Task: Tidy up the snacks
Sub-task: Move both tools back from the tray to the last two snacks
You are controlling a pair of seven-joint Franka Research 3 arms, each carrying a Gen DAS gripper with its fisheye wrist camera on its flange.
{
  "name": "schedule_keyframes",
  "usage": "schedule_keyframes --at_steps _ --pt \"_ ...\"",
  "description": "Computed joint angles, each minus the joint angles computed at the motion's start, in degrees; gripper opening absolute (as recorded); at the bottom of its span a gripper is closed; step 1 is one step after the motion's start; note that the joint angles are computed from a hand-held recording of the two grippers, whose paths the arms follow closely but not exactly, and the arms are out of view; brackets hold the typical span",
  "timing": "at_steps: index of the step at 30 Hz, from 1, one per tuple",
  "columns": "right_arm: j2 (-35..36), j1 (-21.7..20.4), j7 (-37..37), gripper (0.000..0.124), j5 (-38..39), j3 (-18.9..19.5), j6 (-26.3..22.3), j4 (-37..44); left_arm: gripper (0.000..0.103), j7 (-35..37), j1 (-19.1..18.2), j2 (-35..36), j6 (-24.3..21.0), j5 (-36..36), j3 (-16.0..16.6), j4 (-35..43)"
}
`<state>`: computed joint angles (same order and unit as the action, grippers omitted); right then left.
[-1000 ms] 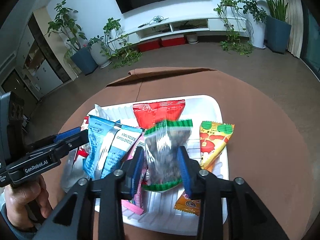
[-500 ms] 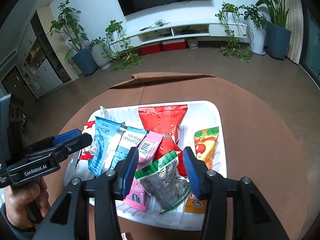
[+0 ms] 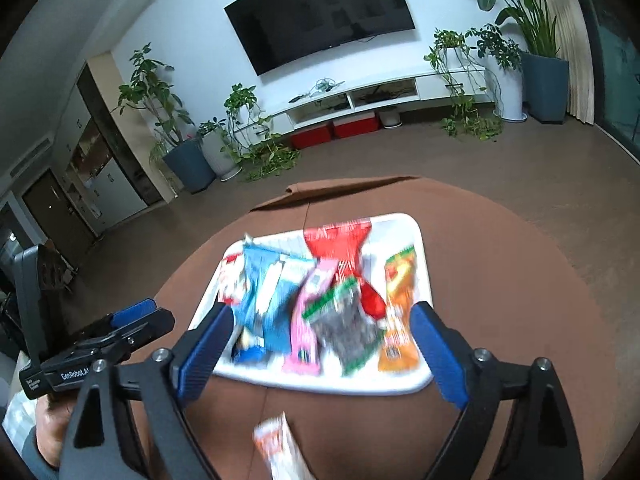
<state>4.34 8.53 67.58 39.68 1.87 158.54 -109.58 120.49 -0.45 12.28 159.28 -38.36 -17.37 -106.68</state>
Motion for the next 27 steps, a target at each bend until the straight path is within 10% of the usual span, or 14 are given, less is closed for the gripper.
schedule_keyframes --at_steps 10,14,27 --pt "-12.59 2.93 -2.11 0.092 -4.33 -0.94 -0.09 -17.44 0.103 4.54 -5.51 -12.32 1.30 -8.99 2.66 -17.15" --pt "-16.92 1.16 9.23 0.092 -9.13 -0.31 2.78 -23.74 0.103 1.58 -8.74 -14.63 -0.23 -8.00 4.76 -20.86" --pt "-23.08 -0.84 22.57 0.092 -14.23 -0.45 9.36 -33.65 0.102 -41.07 -13.27 -6.07 -6.80 32.95 4.24 -11.02"
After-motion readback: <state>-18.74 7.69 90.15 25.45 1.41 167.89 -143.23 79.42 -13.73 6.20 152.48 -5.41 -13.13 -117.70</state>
